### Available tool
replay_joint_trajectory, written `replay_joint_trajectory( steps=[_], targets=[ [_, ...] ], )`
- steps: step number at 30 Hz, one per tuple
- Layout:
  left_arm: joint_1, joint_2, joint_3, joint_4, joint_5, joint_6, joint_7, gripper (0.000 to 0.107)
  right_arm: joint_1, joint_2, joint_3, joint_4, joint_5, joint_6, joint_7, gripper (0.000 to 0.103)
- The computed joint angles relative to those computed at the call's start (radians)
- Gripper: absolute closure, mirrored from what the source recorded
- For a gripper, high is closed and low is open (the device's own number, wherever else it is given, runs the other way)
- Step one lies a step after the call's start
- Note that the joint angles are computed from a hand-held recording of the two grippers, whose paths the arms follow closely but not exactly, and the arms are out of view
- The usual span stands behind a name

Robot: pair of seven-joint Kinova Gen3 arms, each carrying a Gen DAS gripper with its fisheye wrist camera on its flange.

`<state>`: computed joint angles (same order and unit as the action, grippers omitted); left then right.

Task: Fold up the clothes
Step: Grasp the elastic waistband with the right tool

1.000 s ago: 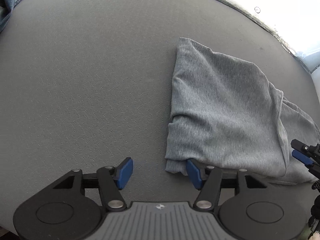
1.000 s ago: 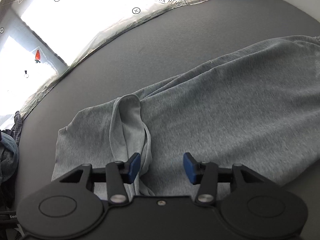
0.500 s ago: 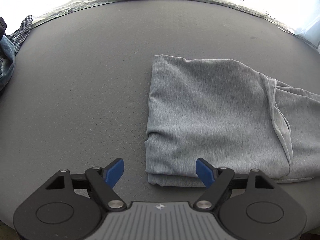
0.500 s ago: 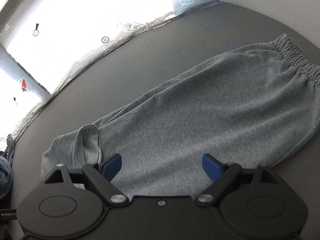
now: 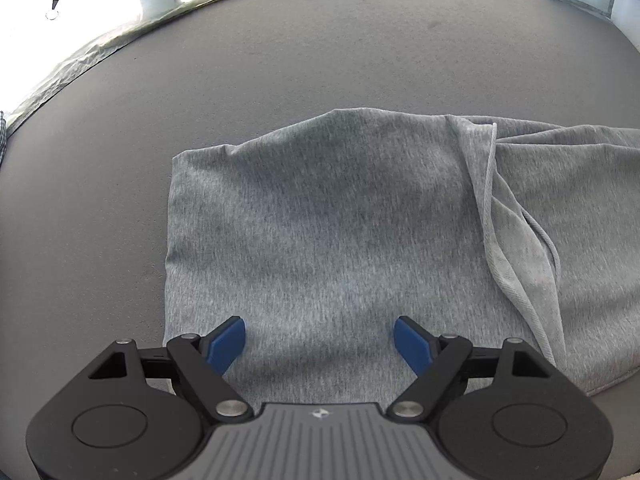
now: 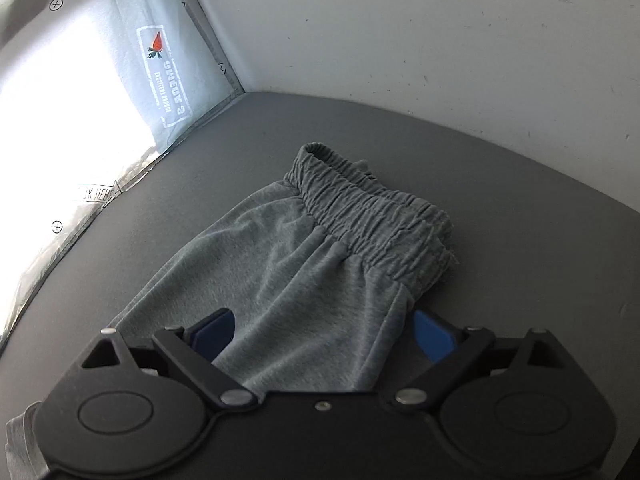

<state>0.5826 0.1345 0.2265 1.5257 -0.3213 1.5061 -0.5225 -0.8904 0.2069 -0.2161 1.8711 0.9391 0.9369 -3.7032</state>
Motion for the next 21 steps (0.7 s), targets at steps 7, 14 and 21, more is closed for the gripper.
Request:
replay_joint_trajectory(
  steps=[7, 14, 21],
  targets=[
    [0.008, 0.062, -0.016, -0.045, 0.003, 0.049, -0.017, 0.015, 0.056, -0.003, 0.029, 0.087, 0.071, -0.080, -0.098, 0.005],
    [0.024, 0.085, -0.035, -0.065, 0.012, 0.088, 0.030, 0.006, 0.085, 0.030, 0.055, 0.090, 0.144, -0.103, -0.152, 0.007],
    [0.033, 0.078, -0.032, -0.055, 0.015, 0.092, 0.087, 0.005, 0.138, 0.025, 0.074, 0.078, 0.149, -0.199, -0.135, 0.043]
  ],
)
